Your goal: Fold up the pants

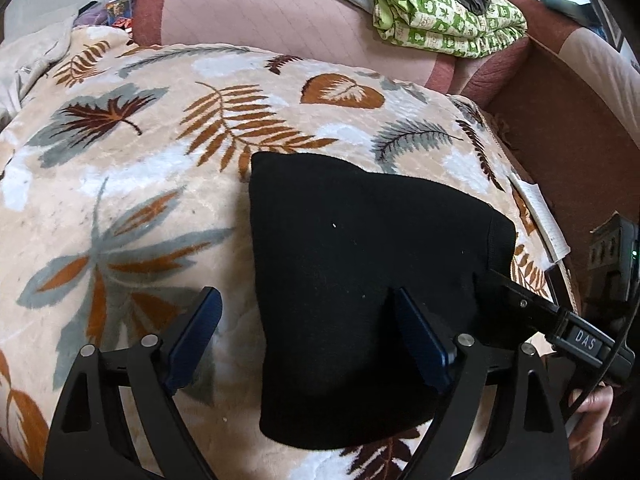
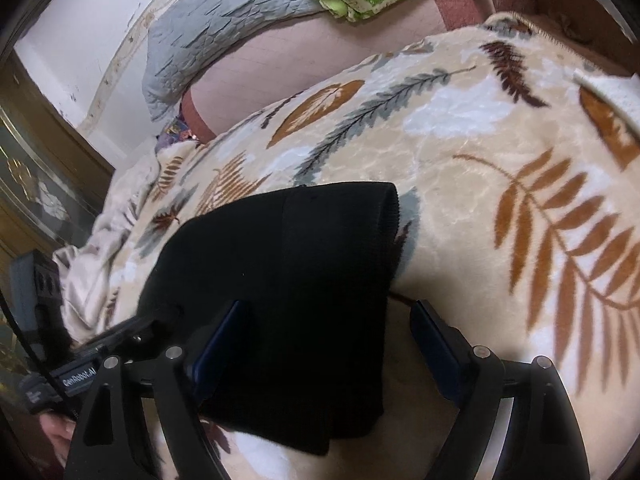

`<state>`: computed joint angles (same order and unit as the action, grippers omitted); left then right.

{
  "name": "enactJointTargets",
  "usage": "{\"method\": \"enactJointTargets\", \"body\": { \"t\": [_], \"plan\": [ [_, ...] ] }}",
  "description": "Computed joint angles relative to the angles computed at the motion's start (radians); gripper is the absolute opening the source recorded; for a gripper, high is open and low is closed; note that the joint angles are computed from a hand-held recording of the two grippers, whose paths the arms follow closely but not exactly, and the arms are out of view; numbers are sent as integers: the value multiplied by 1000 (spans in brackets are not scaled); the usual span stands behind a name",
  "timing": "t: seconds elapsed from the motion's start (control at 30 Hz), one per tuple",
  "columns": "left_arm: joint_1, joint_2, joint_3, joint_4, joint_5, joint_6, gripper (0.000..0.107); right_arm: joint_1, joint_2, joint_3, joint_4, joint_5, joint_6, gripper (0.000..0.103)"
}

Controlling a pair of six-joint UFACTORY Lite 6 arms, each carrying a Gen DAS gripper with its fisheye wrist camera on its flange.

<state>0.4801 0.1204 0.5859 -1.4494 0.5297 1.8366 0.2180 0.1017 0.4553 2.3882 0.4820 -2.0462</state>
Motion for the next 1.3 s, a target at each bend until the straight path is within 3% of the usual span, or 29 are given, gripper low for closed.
{"method": "enactJointTargets", "body": {
  "t": [0.13, 0.23, 0.33, 0.37, 0.4, 0.47, 0.53, 0.6, 0.63, 0.7, 0.8, 1.03, 1.3],
  "plan": [
    [-2, 65, 49, -8, 20, 3, 92, -23, 65, 29, -15, 72, -13, 87],
    [-11, 126, 86, -32, 16, -3, 103, -15, 103, 60, -24, 86, -19, 87],
    [-17, 171, 107, -65, 29, 11, 103, 18, 139, 83, 48, 84, -84, 88],
    [-27, 166, 104, -70, 17, 16, 103, 27, 141, 84, 72, 79, -103, 86],
    [-39, 159, 102, -65, 1, 9, 103, 33, 139, 82, 89, 76, -117, 73],
    [-47, 153, 101, -59, -12, -7, 103, 34, 136, 78, 93, 77, -118, 64],
    [-44, 144, 90, -74, -2, 11, 97, 20, 120, 64, 69, 88, -103, 51],
    [-32, 131, 79, -39, 48, 5, 65, 15, 88, 45, 48, 96, -86, 42],
    [-41, 103, 63, -40, 46, 5, 63, 29, 62, 38, 60, 79, -94, 39],
    [-55, 46, 26, -62, 23, 32, 49, 57, 26, 31, 100, 45, -120, 35],
    [-32, -5, 20, 10, 35, -39, 40, 82, -36, 14, 116, 13, -102, 33],
    [79, -138, 21, 140, 91, -120, 38, 191, -139, 43, 147, -70, -77, 33],
    [257, -89, 181, 264, 171, -179, 38, 364, -21, 251, 295, -132, -137, 33]
  ]
}}
